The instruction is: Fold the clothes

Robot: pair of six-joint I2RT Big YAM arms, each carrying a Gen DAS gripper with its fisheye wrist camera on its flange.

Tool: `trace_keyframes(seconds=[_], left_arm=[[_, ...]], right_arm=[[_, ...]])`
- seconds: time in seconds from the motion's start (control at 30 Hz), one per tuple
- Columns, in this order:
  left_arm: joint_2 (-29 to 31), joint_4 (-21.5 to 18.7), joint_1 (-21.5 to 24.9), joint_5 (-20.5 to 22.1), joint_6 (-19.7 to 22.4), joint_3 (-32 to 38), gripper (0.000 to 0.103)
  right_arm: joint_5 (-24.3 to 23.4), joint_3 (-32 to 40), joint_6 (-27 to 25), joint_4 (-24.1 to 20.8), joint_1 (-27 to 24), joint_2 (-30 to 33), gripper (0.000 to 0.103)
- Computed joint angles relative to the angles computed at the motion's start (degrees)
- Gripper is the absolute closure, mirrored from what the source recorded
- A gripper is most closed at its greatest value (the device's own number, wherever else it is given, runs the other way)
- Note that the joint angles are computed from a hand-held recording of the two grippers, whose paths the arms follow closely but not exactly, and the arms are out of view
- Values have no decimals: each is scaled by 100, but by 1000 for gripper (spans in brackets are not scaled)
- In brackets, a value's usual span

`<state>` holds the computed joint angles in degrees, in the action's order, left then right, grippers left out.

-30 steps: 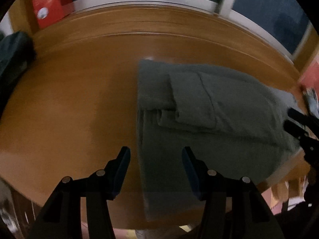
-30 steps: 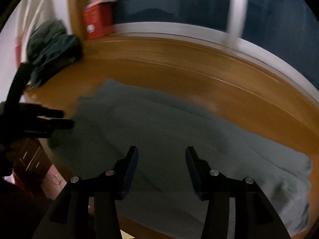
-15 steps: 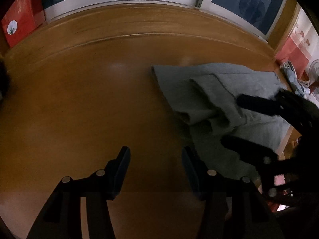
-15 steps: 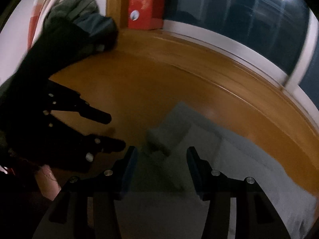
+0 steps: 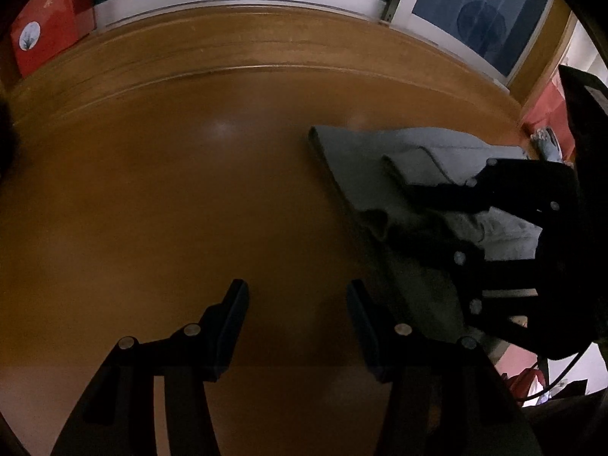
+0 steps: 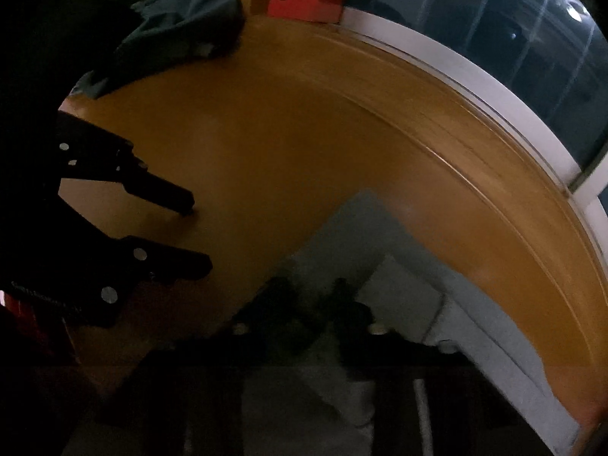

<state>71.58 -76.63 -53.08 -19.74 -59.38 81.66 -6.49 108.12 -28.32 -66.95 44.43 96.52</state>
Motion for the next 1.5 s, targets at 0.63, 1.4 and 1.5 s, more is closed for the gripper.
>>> trace_keyframes(seconds=[0.63, 1.4, 1.5], left_arm=[[0, -376, -5, -208, 194, 173, 53], [1052, 176, -67, 347, 1744, 1503, 53], [1038, 149, -42, 373, 1583, 1516, 53]], right_arm=[[-63, -805, 3, -384, 133, -681, 98], [251, -2534, 2167, 567, -1001, -2350, 55], [358, -2561, 1792, 753, -672, -2189, 54]])
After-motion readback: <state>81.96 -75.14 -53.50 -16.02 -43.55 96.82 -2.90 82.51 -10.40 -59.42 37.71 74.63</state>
